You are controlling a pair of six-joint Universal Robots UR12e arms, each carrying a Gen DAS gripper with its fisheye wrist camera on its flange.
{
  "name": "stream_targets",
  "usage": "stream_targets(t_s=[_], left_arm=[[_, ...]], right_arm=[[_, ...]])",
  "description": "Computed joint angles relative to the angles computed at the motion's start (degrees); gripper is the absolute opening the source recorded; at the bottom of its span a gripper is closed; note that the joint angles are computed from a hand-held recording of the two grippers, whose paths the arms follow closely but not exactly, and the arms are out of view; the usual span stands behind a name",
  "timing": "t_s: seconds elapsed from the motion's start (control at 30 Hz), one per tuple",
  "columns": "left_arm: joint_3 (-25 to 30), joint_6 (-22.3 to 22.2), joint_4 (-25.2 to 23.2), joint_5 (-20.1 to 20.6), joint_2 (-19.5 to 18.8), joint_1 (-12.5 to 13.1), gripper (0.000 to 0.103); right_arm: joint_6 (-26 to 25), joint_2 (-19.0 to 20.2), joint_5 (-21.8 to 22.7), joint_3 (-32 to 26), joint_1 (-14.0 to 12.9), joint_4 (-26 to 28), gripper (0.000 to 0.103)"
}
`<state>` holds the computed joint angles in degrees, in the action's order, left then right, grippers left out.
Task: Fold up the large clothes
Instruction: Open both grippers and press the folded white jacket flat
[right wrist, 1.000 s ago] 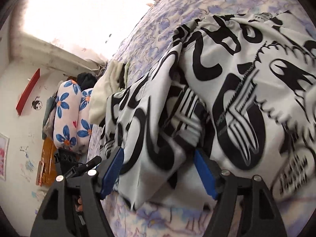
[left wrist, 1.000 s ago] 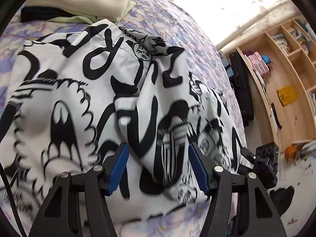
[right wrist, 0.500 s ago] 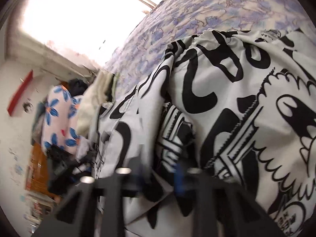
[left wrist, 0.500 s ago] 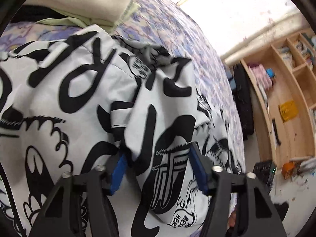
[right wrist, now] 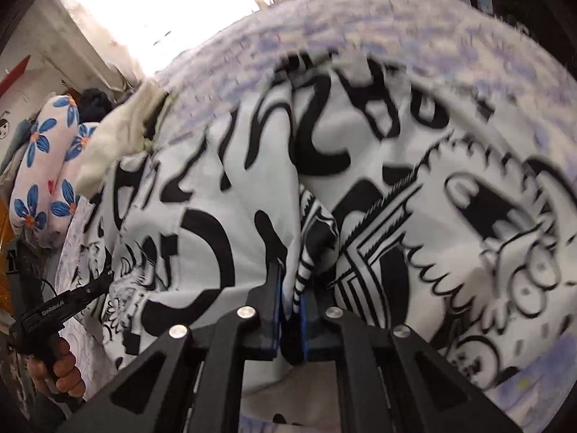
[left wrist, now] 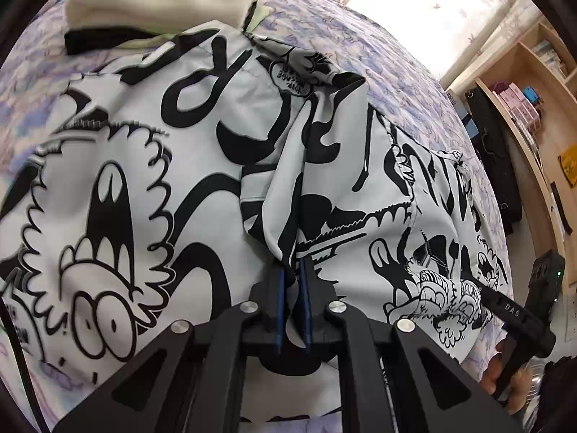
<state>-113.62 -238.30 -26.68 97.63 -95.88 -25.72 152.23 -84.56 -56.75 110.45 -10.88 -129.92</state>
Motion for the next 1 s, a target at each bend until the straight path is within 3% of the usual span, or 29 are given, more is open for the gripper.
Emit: stream_targets(t_s=[0.07, 0.13, 0.17, 0.27, 0.3, 0.37, 0.5, 0.6, 0.7, 0.77, 0.8, 0.87, 0.9, 0.97, 1.0], left_arm=[[0.7, 0.8, -1.6, 2.0, 0.3, -0.5, 0.014], [1.7, 2.6, -5.2, 7.1, 0.9, -1.9, 0.029], [2.5, 3.4, -7.1, 10.6, 1.0, -2.9, 0.031], [4.7, 6.4, -9.3, 19.2, 0.7, -5.4, 0.045], [5.1, 7.5, -8.9, 20.1, 0.6, -5.8, 0.046], [5.9, 10.5, -6.9, 20.3, -0.2, -6.4, 0.046], [8.5, 14.5, -2.6, 17.4, -3.4, -6.8, 0.046], [10.2, 15.1, -2.1, 15.1, -5.6, -6.8, 0.046], [11.3, 13.8, -8.4, 15.6, -6.9, -6.8, 0.046], [11.1, 12.8, -11.5, 15.4, -7.2, -6.4, 0.046], [10.2, 12.7, -10.3, 14.9, -6.9, -6.1, 0.046], [9.0, 12.3, -8.8, 14.6, -6.3, -5.8, 0.045], [9.2, 11.1, -10.9, 16.3, -6.2, -6.0, 0.045], [8.6, 10.2, -11.5, 16.3, -5.7, -5.7, 0.045], [8.0, 9.7, -10.6, 15.7, -5.4, -5.5, 0.045]], right_arm=[[1.0, -0.8, -1.4, 0.1, 0.2, -1.2, 0.018], [2.3, -1.9, -2.6, 0.8, 0.2, -3.7, 0.024], [2.9, -2.6, -2.8, 1.5, 0.0, -5.8, 0.027], [4.8, -4.6, -5.1, 4.2, 0.3, -14.8, 0.027], [4.7, -5.1, -5.4, 5.0, 0.6, -17.1, 0.027], [3.0, -5.8, -3.1, 5.7, 1.4, -18.1, 0.027], [-3.1, -6.7, 3.5, 6.1, 3.2, -12.7, 0.027], [-5.2, -6.2, 0.0, 7.0, 6.0, -16.1, 0.027], [-5.5, -5.1, -6.5, 8.0, 7.5, -20.4, 0.027], [-6.2, -4.5, -5.2, 8.1, 6.2, -20.0, 0.031], [-6.3, -4.5, -4.5, 8.3, 5.3, -19.9, 0.031], [-3.9, -4.3, -9.5, 9.2, 5.2, -25.7, 0.032], [-3.2, -4.2, -10.6, 9.3, 4.6, -26.9, 0.032], [-1.7, -4.0, -7.7, 8.5, 2.6, -23.2, 0.031], [-0.5, -4.0, -8.5, 8.5, 2.1, -23.0, 0.031]])
